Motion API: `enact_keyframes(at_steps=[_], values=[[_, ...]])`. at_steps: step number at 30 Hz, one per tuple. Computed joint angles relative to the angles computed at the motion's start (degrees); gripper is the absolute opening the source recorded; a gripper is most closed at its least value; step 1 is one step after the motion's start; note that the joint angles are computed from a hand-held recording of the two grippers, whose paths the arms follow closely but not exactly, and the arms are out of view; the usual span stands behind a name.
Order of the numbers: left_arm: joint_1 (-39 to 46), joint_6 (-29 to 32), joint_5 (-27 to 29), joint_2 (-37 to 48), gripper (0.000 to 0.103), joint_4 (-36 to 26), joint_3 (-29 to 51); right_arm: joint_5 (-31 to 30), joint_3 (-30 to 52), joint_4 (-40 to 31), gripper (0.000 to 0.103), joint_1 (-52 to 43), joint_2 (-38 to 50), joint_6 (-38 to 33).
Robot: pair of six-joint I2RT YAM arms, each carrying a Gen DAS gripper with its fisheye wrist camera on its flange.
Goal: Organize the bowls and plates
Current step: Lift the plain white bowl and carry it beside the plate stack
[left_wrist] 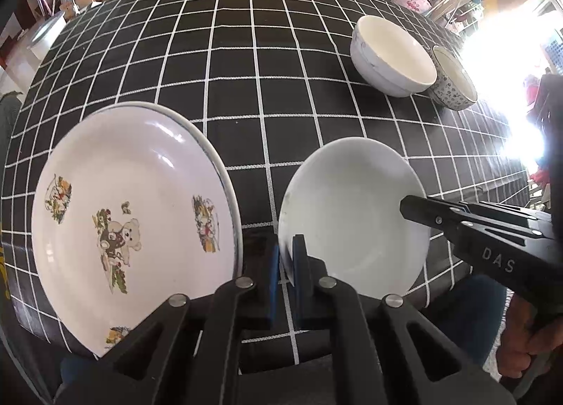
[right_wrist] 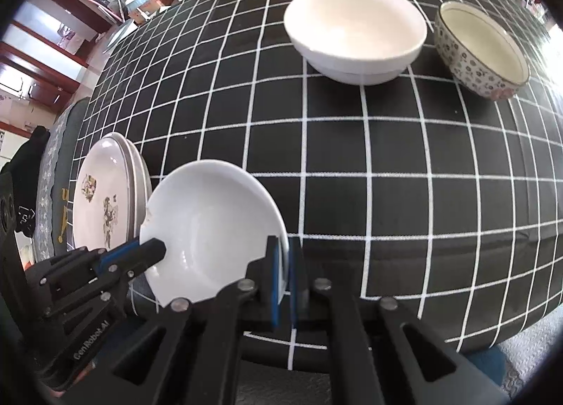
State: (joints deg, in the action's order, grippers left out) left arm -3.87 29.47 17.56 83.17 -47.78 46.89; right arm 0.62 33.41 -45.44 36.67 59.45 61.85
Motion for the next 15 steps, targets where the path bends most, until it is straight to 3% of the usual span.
enact_keyframes(at_steps=[11,15], values=[[1.6,1.0,0.2,-5.1,0.006,0.2,-1.6,2.5,2.0,-3.8,0.008,1.9,-2.4,0.5],[3.8,2.9,2.1,-6.4,0.006,-3.0,0.9,3.2,3.0,-4.6,0.008,2.8,-1.3,0.9]])
